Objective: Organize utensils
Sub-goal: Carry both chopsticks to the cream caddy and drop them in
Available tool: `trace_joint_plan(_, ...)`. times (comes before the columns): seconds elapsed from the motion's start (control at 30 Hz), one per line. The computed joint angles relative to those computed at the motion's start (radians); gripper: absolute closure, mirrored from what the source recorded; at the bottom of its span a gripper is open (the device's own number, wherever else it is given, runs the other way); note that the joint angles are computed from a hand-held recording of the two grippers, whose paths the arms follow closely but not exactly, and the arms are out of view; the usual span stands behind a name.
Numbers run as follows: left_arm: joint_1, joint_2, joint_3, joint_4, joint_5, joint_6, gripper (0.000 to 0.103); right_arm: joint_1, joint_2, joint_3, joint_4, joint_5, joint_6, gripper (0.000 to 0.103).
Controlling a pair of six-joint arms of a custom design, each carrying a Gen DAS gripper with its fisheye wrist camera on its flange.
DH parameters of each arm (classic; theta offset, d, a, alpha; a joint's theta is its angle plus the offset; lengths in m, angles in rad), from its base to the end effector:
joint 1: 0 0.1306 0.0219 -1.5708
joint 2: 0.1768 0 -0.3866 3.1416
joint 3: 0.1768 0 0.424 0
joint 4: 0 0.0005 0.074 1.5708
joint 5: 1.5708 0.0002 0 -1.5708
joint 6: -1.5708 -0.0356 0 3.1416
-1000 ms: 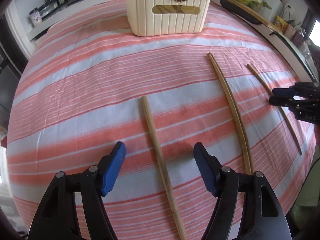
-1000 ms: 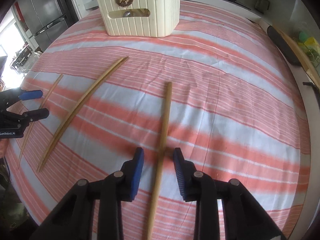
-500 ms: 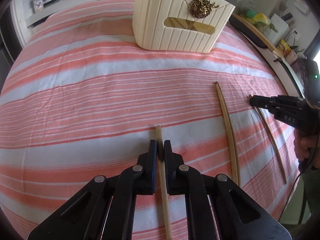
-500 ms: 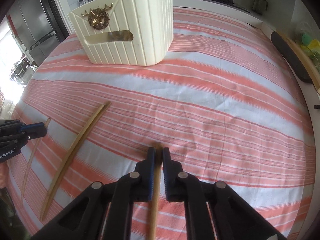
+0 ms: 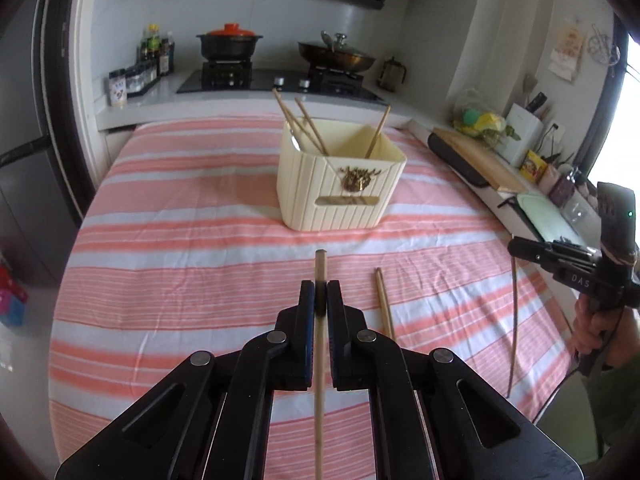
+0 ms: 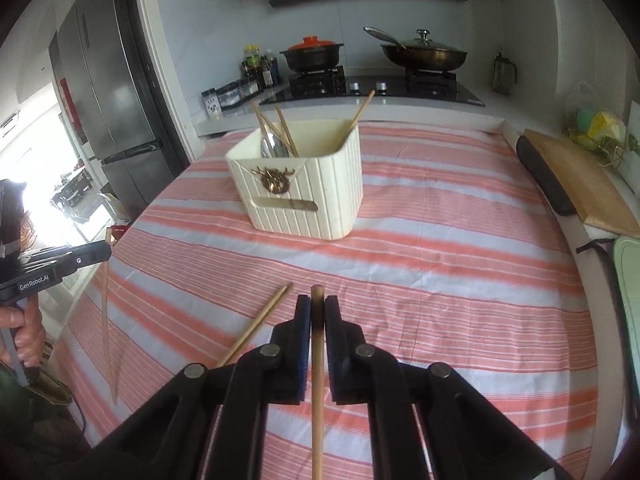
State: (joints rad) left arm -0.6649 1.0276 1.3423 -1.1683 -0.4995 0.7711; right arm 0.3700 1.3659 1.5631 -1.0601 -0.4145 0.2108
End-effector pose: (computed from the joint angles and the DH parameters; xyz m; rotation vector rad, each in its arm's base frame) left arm 0.2901 -0.2064 0.5433 -0.3396 2.2716 -0.1246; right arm 0.4574 0.1923 0.5190 -0.8692 2.2549 0.5758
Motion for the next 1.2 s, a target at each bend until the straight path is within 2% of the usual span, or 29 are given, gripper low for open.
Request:
trace_joint_plan(0.3,-0.103,-0.035,0.045,0.002,-0.142,0.013,0.098,-0.029,-0.148,-0.047,0.099,-0.035,-0.031,0.096)
trace_joint_plan(0.57,-0.13,-0.033,0.083,0.023,-0.19,-0.011,0.099,-0.011,-0.198,-0.06,0.188,-0.023,-0.066,0.096)
trace_joint_plan(0.8,-0.123,-0.029,0.108,0.015,-0.209,-0.033,0.099,0.003,-0.179,-0.003,0.203,-0.011,-0.075,0.096)
trace_joint_plan(1.03,-0.083,-0.027,0.126,0.006,-0.191,-0.059,0.099,0.014,-0.11,0.107,0.181,0.019,-0.06,0.096)
trace_joint_plan(1.2,-0.034,-0.012,0.186,0.046,-0.177,-0.14,0.099,0.021,-0.038,0.214,0.171,0.035,-0.058,0.096)
